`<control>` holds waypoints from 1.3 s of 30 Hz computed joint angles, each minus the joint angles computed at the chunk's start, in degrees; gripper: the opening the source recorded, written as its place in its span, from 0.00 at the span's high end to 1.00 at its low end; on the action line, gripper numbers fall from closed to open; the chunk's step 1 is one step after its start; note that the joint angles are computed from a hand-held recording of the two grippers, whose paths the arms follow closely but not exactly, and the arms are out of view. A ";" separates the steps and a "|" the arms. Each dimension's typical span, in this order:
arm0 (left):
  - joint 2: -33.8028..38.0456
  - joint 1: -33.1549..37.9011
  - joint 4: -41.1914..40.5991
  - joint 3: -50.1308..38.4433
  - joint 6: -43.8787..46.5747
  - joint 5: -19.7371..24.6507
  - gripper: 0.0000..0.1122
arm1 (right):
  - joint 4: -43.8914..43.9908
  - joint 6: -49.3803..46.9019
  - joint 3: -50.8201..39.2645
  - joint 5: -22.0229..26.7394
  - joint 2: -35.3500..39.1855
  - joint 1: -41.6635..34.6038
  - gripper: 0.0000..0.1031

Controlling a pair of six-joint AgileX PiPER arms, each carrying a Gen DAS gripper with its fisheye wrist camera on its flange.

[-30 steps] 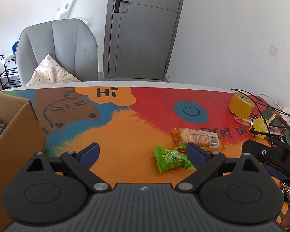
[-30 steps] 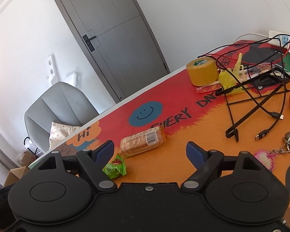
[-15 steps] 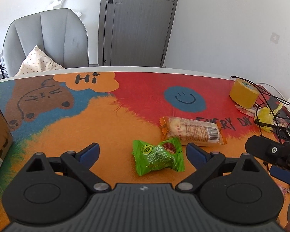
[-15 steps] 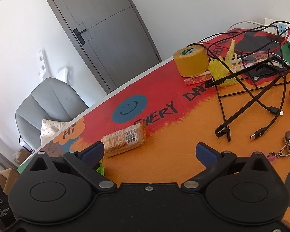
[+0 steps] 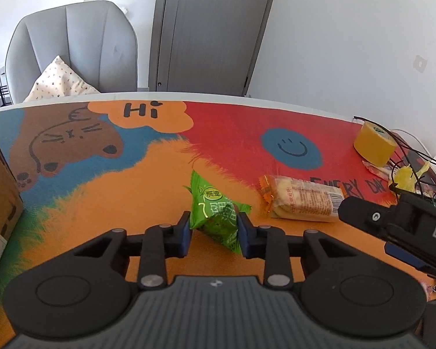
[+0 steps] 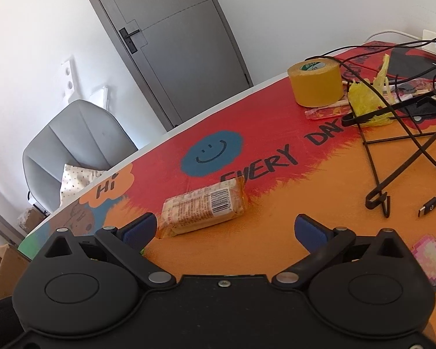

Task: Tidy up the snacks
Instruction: 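Grasp the green-wrapped bun with the left tool, then grasp the clear-wrapped bread roll with right tool while left tool holds the bun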

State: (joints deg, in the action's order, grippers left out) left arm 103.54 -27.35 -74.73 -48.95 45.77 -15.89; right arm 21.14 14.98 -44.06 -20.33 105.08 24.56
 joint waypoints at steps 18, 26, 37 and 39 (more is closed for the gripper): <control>-4.93 7.73 13.02 4.87 -10.51 0.99 0.79 | 44.84 -56.27 -16.44 2.03 9.50 6.79 0.00; -5.53 8.72 14.37 5.55 -12.03 0.94 0.79 | 52.56 -70.86 -20.21 0.66 12.01 7.42 0.00; -5.24 9.42 17.27 5.76 -15.04 1.58 0.79 | 63.71 -79.55 -22.90 2.91 11.97 6.41 0.00; -5.13 9.67 17.40 5.79 -15.09 1.51 0.79 | 60.41 -74.57 -23.00 4.04 12.59 6.14 0.00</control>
State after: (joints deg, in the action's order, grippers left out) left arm 98.41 -17.68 -57.33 -43.16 30.68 -14.38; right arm 81.55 -59.59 -67.06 -16.29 117.66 30.70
